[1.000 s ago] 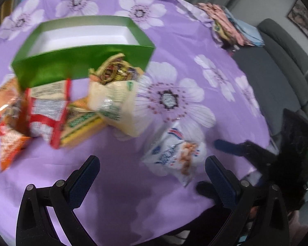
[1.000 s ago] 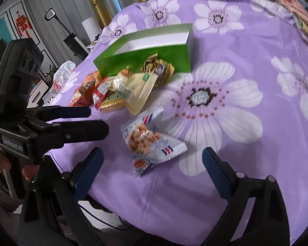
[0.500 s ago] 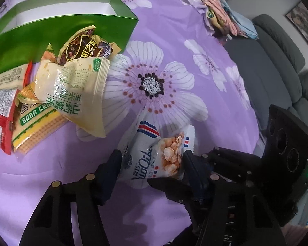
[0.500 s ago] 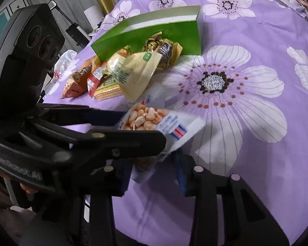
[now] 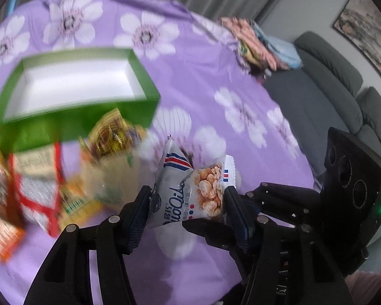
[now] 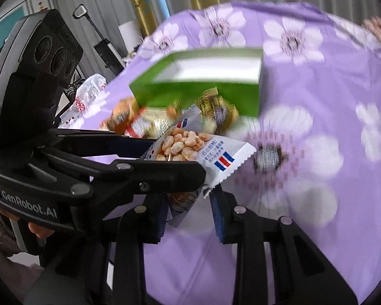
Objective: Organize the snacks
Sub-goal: 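Grasp the white peanut bag with the left gripper and lift it, then lower the peanut bag into the green box and open the left gripper, then move the left gripper to the yellow-green snack bag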
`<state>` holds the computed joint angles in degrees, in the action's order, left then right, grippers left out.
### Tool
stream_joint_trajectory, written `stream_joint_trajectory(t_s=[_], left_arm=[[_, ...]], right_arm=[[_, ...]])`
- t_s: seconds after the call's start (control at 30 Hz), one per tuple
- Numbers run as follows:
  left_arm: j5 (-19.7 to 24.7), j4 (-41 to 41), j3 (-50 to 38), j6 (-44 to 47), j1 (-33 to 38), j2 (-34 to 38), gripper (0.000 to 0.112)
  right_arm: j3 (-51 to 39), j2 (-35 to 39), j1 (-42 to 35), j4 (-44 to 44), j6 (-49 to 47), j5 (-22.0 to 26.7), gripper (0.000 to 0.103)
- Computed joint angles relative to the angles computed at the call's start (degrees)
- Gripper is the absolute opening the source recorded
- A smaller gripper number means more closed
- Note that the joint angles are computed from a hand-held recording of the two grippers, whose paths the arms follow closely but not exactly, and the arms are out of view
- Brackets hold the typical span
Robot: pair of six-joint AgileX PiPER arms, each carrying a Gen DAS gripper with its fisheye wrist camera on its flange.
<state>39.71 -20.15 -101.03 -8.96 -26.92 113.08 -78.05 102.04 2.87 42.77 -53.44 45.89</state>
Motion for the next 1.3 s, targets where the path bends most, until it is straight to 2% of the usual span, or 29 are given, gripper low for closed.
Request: stream_joint_trajectory(t_s=[0.13, 0.23, 0.43, 0.53, 0.57, 0.6, 0.63, 0.67, 0.73, 0.83, 1.07, 1.23, 1.3], left_arm=[[1.9, 1.5, -6.6, -0.7, 3.2, 1.8, 0.059], [5.3, 4.1, -14.7, -2.2, 5.7, 5.4, 0.059], [12.4, 6.4, -29.6, -4.7, 9.6, 14.4, 0.059], [15.4, 7.4, -35.6, -6.1, 10.8, 18.1, 0.059], [17.1, 7.8, -39.0, -6.9, 11.1, 20.2, 0.062], [19.6, 8.6, -43.4, -8.1, 11.4, 22.6, 0.071], [21.8, 9.9, -47.3, -9.6, 11.5, 24.8, 0.078], [22.7, 11.2, -49.0, -10.7, 11.6, 25.8, 0.090], [21.0, 12.7, -45.4, -11.8, 11.9, 24.2, 0.093], [15.9, 12.7, -35.0, -12.4, 13.1, 19.1, 0.094], [6.9, 13.4, -13.9, -13.6, 14.2, 7.6, 0.094], [3.6, 18.4, -4.3, -17.3, 12.5, 1.5, 0.094], [4.1, 21.8, -2.8, -19.8, 11.2, 0.3, 0.094]], right_arm=[[-10.1, 4.3, 2.8, -1.5, 2.1, 0.3, 0.031], [-18.4, 8.5, 4.3, -2.7, 3.7, 1.1, 0.031], [-40.5, 21.7, 7.3, -8.3, 12.5, 7.2, 0.034], [-52.9, 29.0, 8.7, -12.1, 17.7, 11.8, 0.035], [-57.3, 31.6, 9.1, -13.2, 19.3, 13.5, 0.037], [-62.5, 34.5, 9.3, -14.2, 21.3, 15.6, 0.042], [-65.5, 36.2, 9.6, -14.9, 22.8, 16.4, 0.055], [-67.3, 37.4, 9.9, -16.4, 24.4, 16.0, 0.069], [-71.7, 40.0, 10.6, -20.2, 28.1, 16.4, 0.074], [-69.9, 39.5, 9.6, -20.0, 28.9, 15.9, 0.073], [-47.2, 27.5, 6.5, -15.4, 24.9, 6.8, 0.074], [-34.7, 20.5, 4.8, -11.5, 21.7, 2.7, 0.074], [-30.4, 18.1, 4.4, -10.2, 20.7, 1.3, 0.074]])
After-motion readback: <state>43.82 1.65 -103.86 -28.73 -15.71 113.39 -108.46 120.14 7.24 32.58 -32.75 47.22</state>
